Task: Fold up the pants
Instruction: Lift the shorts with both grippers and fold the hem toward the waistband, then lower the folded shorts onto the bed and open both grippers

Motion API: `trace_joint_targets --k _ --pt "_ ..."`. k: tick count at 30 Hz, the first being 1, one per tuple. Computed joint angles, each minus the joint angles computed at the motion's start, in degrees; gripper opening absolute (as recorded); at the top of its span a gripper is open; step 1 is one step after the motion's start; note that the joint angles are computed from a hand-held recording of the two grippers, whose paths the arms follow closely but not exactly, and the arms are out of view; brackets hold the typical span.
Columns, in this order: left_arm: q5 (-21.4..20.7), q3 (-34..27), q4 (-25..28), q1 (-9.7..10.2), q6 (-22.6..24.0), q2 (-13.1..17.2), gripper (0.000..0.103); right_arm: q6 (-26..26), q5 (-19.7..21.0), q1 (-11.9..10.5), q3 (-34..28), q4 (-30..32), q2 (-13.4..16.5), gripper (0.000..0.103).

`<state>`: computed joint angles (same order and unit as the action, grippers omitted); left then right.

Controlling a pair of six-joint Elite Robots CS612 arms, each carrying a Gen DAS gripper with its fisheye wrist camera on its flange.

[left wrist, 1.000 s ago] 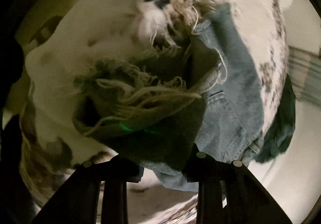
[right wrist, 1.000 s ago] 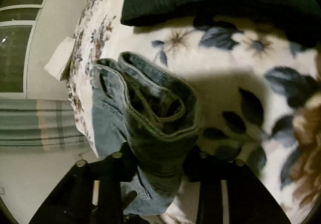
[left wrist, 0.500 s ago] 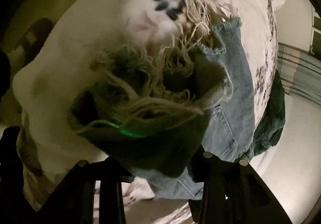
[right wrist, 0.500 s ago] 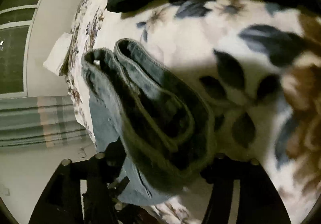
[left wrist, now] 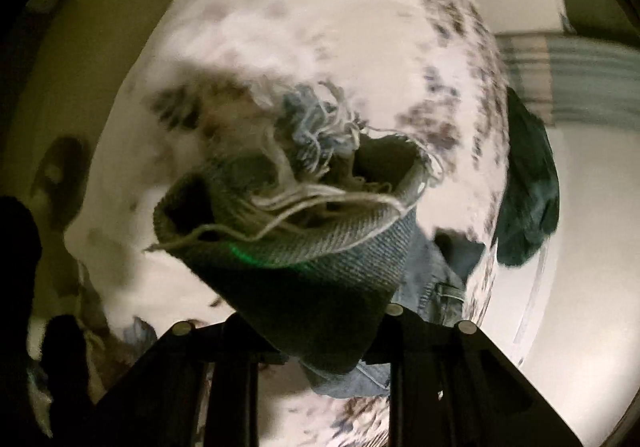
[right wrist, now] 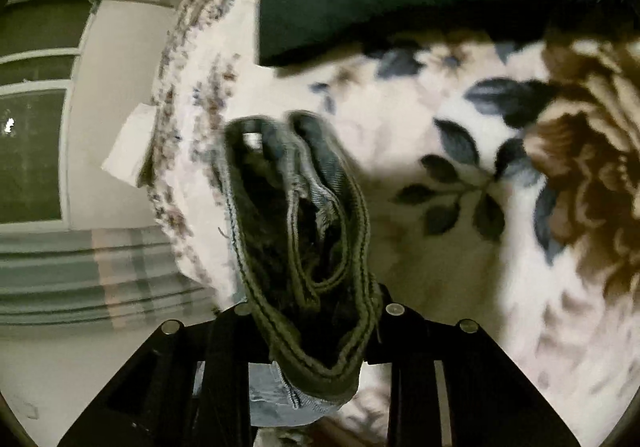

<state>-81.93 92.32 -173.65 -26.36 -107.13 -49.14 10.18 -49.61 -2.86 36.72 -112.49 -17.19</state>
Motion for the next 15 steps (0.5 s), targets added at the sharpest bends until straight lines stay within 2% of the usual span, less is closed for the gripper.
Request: trace_joint_targets --k 5,8,10,12,15 --pt "-2.26 -3.81 4.04 1.37 8.0 -1.58 0.019 3.62 2.62 -0.62 2.01 -1.02 -3.17 0.029" --pt "-4.06 -8.98 5.83 2.38 12.98 -0.45 0.019 7.08 4.15 -1.39 2.38 -3.68 -4.7 0.029" --pt "-5.95 -13.35 6.48 3.08 16.03 1.34 0.019 10.46 4.37 -1.96 1.71 -6.69 -5.2 0.029" --pt "-8.49 -20.34 7.51 4.03 19.5 4.64 0.019 13.39 4.15 -2.42 -0.1 -9.11 -4.87 0.029" --pt "-12.09 -31.9 9.81 5.21 24.13 10.61 0.019 20.42 2.48 -3.27 -6.7 -13.41 -2.34 0.029"
